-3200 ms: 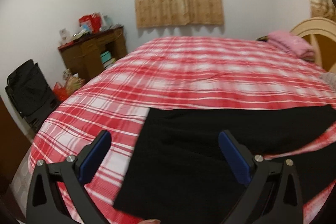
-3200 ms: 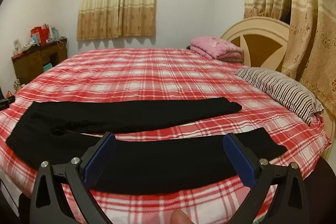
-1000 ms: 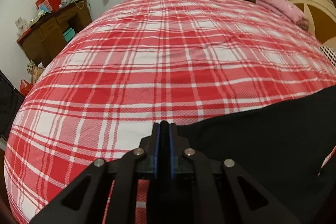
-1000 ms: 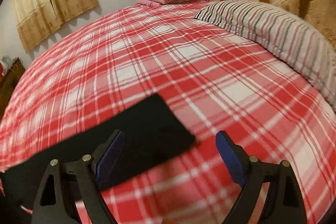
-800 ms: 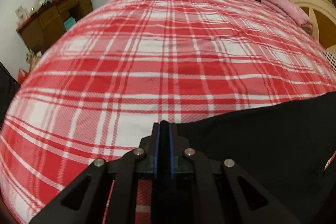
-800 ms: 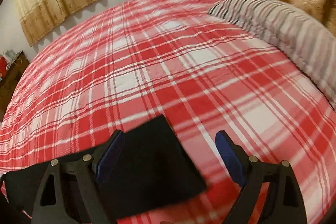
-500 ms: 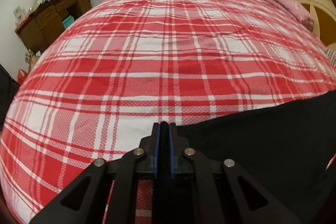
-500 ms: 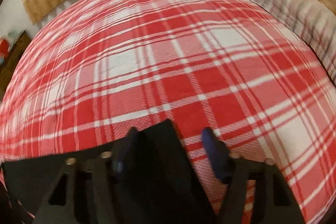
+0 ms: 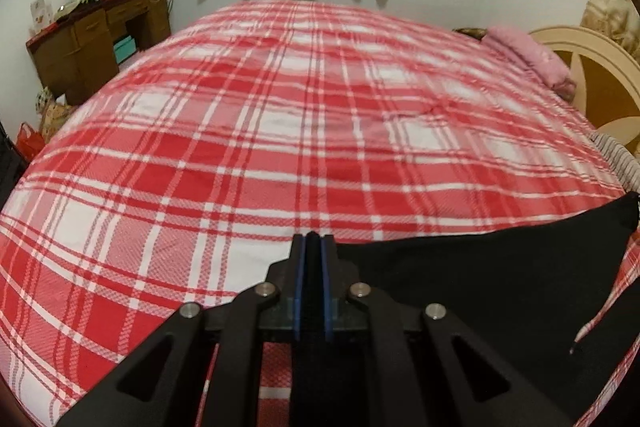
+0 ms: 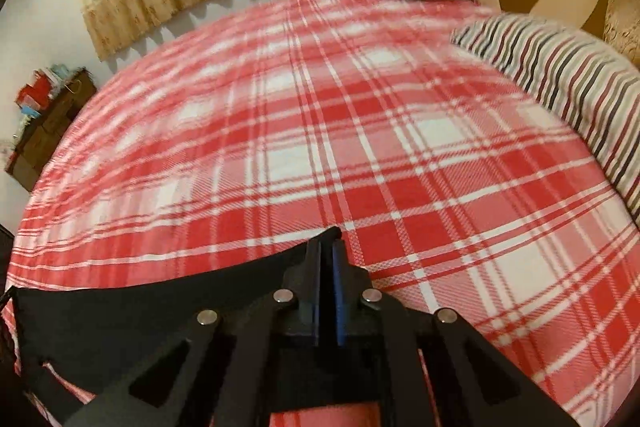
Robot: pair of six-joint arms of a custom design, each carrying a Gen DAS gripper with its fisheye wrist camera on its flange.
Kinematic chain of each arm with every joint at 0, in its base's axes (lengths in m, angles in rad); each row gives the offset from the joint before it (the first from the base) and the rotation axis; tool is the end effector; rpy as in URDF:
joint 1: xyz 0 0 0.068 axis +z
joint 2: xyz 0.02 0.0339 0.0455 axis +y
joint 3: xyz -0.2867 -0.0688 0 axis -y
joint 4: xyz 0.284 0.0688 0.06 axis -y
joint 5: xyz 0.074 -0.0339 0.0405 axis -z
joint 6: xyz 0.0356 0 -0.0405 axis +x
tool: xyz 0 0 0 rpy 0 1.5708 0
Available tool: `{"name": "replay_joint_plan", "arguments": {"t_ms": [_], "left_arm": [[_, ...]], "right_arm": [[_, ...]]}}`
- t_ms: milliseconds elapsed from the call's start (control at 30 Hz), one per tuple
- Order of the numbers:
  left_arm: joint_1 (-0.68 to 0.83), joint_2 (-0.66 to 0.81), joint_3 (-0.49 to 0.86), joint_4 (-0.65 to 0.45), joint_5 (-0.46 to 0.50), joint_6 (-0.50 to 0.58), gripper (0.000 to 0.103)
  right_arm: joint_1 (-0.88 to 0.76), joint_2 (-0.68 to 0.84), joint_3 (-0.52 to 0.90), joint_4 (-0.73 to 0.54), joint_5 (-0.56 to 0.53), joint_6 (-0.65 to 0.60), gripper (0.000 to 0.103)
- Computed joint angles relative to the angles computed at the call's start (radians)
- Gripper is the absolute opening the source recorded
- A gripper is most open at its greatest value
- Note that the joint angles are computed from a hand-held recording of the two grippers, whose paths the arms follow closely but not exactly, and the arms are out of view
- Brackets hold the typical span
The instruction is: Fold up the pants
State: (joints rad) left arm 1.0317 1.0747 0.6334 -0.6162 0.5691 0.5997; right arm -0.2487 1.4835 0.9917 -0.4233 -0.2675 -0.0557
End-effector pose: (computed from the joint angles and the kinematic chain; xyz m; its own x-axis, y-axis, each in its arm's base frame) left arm 0.1279 0.1764 0.2080 -0.7005 -0.2449 -0.6703 -0.2322 0.9664 -0.1104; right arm 0.3316 -0.0745 0.2320 -0.7716 0.1405 -0.6204 0.0383 0.9838 0.1752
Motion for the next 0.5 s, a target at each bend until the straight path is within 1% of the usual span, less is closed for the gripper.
{"name": "replay_joint_plan", "arguments": {"t_ms": [133,267,367,467,500], "left_arm": [[0.028,-0.063,0.004,-0.061,0.045,0.045,0.007],[0.152,-0.067,0.043,-0.181,0.18,0.144,0.007],[0.267,-0.036,0.08,-0.307,0.275,0.269,0.007],[0.38,0.005,0.109,-0.453,0.33,0.449,0.007],[0.427,0.026,0.119,-0.517,0.34,0.536,0.007]], "right_arm": [[-0.039,-0.143,-0.063,-0.001,-0.073,-0.026,0.005],[-0.113,-0.297,-0.13,-0.041,-0.167,-0.054,0.005],[-0.181,-0.401,-0.179,-0.07,-0.234,-0.078,0.004],[-0.294,-0.501,-0.23,-0.121,-0.337,-0.118,0.004],[-0.327,-0.521,-0.241,-0.136,-0.366,-0.131,0.004]]}}
